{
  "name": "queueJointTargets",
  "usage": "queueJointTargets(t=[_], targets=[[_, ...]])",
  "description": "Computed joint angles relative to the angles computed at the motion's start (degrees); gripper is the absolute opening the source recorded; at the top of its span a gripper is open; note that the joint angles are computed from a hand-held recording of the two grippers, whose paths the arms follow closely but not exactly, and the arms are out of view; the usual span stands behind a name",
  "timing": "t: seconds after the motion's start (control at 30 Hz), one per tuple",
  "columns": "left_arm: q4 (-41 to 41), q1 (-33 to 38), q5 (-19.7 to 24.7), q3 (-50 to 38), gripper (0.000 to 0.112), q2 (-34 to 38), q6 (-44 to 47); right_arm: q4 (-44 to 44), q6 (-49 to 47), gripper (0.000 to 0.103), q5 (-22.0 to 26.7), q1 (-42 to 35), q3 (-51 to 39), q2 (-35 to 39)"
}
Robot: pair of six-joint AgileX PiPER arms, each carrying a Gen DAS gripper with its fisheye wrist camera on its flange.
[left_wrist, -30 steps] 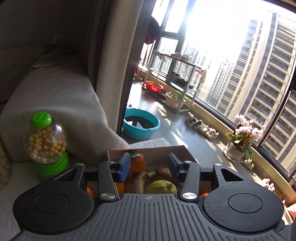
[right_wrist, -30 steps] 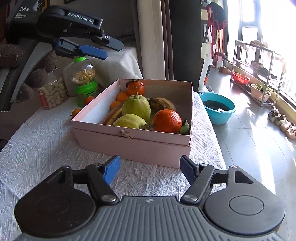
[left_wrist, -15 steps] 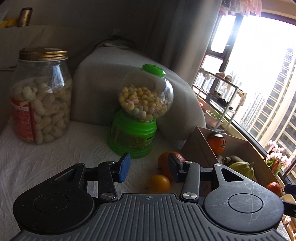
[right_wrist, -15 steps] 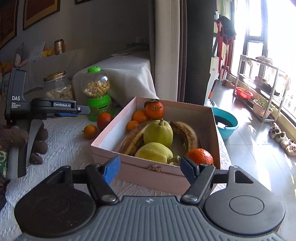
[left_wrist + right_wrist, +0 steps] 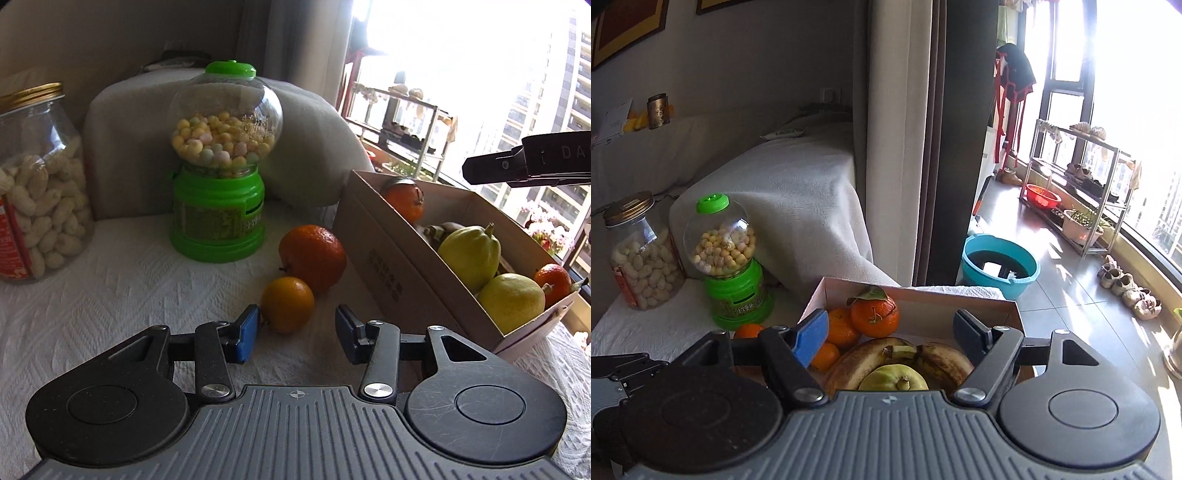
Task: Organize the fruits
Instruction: 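Grasp the small orange on the table with the left gripper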
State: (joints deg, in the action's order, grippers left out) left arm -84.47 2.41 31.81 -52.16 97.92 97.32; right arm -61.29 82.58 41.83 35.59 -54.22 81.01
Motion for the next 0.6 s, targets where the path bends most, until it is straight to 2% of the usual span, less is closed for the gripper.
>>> queueJointTargets(t=[0.2, 0.27, 0.33, 0.47, 0.53, 0.6], targets=[[-1.76, 1.79, 2.85, 1.23, 0.05, -3.05, 3.57, -0.55, 2.22, 0.075, -1.79, -0.85, 2.55, -0.53], [-2.26, 1.63, 2.46, 1.6, 0.05, -4.47, 5.54, -0.67, 2.37, 0.075, -2.53, -1.0, 4.13, -1.22], [-1.02, -0.48, -0.8, 1.09, 0.05, -5.08, 5.3, -1.86, 3.23, 0.075, -3.02, -0.87, 5.93, -2.07], [4.97, -6.72, -11.37, -1.19, 0.05, -3.51, 0.1, -3.21, 4.97, 0.075, -5.37, -1.7, 8.89, -3.83], [12.31, -7.88, -12.81, -2.73, 0.05, -2.42, -7.74, -2.58, 4.65, 0.075, -6.97, -2.44, 10.08, -4.85], [15.21, -7.44, -11.6, -3.63, 0.05, -1.34, -11.18, -2.38, 3.9, 0.075, -7.52, -2.73, 10.97, -5.65]])
